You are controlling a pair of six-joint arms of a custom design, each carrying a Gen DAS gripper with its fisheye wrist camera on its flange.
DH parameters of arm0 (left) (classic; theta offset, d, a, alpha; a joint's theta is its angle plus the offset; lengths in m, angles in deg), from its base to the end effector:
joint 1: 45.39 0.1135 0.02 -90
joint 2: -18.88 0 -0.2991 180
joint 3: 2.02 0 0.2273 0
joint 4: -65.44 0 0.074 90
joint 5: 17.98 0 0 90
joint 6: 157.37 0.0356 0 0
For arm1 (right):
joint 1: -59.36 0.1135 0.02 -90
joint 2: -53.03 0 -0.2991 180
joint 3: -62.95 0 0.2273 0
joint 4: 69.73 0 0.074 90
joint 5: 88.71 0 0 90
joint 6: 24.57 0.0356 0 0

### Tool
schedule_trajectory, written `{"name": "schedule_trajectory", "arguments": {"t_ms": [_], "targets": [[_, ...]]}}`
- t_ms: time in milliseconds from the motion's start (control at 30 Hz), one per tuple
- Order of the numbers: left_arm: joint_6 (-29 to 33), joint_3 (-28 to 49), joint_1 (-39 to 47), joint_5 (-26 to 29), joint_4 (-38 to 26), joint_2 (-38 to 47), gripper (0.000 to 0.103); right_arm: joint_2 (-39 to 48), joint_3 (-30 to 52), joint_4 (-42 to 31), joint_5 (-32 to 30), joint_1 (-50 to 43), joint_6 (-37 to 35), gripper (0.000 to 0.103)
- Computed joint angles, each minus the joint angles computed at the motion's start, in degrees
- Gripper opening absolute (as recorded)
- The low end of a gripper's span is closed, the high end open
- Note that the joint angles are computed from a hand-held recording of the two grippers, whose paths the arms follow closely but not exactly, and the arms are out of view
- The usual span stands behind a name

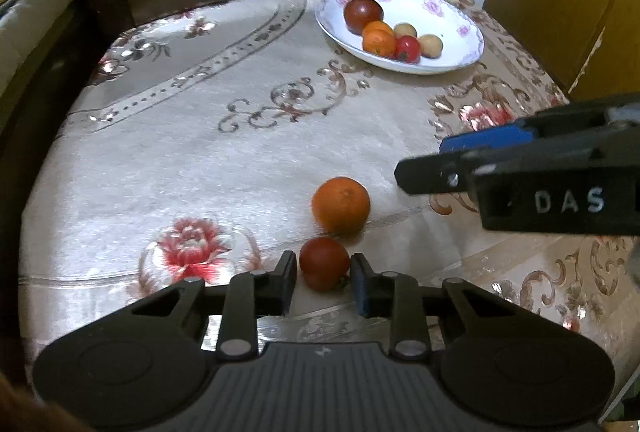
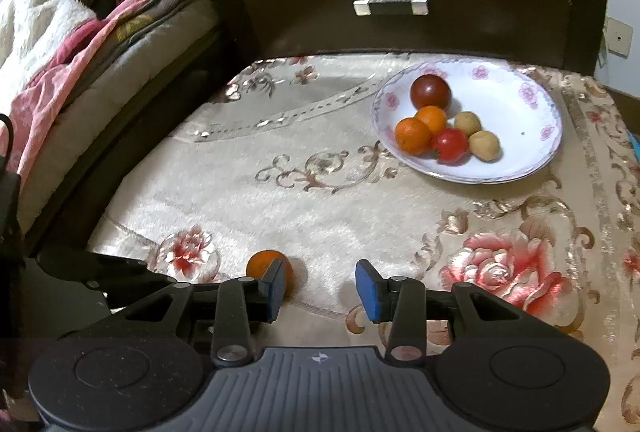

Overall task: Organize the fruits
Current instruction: 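Move both tools toward the last orange and red tomato on the cloth, then grasp the red tomato with the left tool while the right tool grasps the orange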

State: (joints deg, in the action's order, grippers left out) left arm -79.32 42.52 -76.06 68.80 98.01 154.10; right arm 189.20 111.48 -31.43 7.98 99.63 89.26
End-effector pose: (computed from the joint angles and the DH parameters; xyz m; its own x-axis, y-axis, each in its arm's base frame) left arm 0.2483 -0.1449 0.0039 -0.8146 0.2428 -0.5267 0.3221 0.9446 -0.0627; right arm 0.2441 0.2013 0.0106 -0.7654 -0.1225 -0.6317 -0.3004 0.9362 0.1824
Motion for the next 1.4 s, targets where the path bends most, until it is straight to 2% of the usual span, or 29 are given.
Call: {"name": "schedule_trajectory", "arguments": {"t_ms": [267, 700, 767, 800, 900, 1067, 1400], "targets": [[1.52, -2.70, 1.30, 0.51, 2.69, -0.64, 0.038, 1.30, 3.39, -2.88, -2.15, 1.29, -1.74, 0.034], [1.60, -0.54, 0.63, 2.00, -0.08, 0.65, 0.038, 5.99, 12.45, -10.08, -5.45, 1.26, -2.29, 0.034], [1.54, -0.06, 0.52, 1.93, -0.62, 1.06, 0.038, 6.12, 12.80, -10.47, -5.74, 1.51, -2.55, 0.031], [1.50, -0.02, 0.44, 1.87, -0.57, 1.20, 0.038, 6.13, 12.79, -10.28, -6.01, 1.55, -2.65, 0.024], [1.32, 0.01, 0.57, 2.79, -0.21, 1.23, 0.038, 5.82, 13.24, -11.35, -6.51, 1.56, -3.02, 0.024], [1.72, 0.06, -0.09, 2.70, 0.16, 0.70, 0.038, 4.29, 10.97, -11.23, -6.21, -0.01, -2.79, 0.023], [0.82, 4.24, -2.50, -1.92, -3.60, 1.99, 0.038, 0.43, -0.23, -3.91, -1.10, -2.06, -3.58, 0.023]]}}
